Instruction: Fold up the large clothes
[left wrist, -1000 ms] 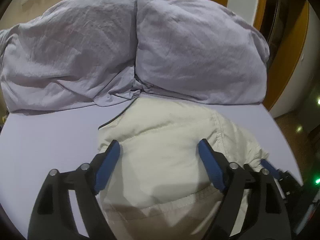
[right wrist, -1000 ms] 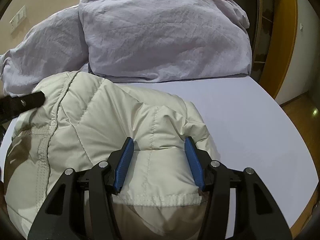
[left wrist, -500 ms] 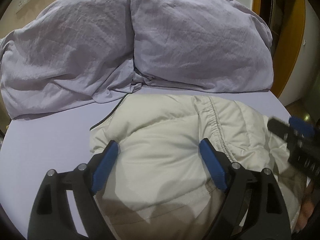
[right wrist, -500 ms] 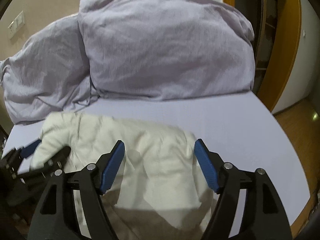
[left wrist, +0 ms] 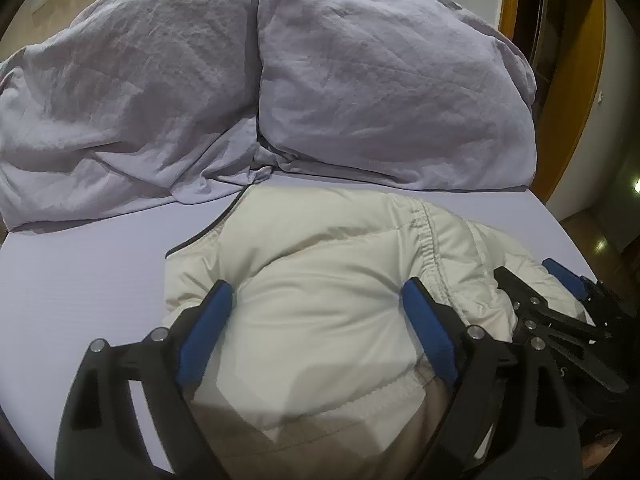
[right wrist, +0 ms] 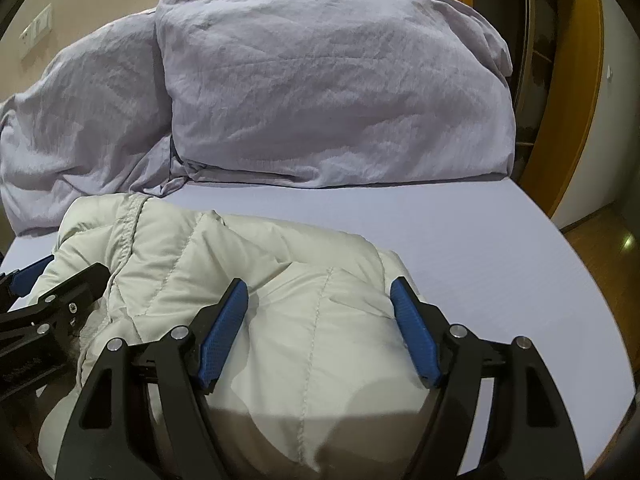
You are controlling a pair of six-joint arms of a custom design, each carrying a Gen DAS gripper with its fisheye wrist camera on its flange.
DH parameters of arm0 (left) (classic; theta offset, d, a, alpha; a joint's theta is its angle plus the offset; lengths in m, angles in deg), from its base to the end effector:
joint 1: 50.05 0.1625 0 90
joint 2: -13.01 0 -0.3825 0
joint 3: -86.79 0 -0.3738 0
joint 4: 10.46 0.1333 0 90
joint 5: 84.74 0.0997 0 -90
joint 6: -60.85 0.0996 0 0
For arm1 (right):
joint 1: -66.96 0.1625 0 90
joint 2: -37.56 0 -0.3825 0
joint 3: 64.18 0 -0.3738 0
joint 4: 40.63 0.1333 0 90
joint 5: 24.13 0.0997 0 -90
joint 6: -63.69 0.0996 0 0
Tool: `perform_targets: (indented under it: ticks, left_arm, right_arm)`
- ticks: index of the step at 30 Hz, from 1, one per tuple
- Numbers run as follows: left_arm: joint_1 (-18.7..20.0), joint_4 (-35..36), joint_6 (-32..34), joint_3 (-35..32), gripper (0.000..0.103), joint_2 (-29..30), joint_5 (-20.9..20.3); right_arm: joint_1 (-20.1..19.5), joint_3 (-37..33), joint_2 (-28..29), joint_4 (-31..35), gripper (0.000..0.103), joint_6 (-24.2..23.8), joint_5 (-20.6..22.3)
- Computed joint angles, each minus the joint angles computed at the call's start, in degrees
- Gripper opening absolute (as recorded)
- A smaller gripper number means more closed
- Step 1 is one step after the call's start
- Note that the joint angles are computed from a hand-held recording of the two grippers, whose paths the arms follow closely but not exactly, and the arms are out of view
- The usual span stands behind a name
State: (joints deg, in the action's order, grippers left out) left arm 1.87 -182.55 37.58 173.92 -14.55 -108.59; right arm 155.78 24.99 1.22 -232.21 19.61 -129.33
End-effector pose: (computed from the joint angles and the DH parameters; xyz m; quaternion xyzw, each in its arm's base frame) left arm -0.2156 -0.6390 0.0181 0.0002 0.8287 -0.4138 0.3769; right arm 0.0933 -0.6740 0.1029 0.2794 -0.8603 0.3312 0.2686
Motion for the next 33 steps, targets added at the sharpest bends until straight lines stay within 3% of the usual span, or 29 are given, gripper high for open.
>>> perform_targets:
  ticks: [33]
  left_arm:
    - [0.82, -2.34, 2.54, -2.25, 0.092, 2.21, 0.21]
  right_arm:
    - [-1.16, -2.1, 1.48, 2.15, 0.081, 2.88, 1.32]
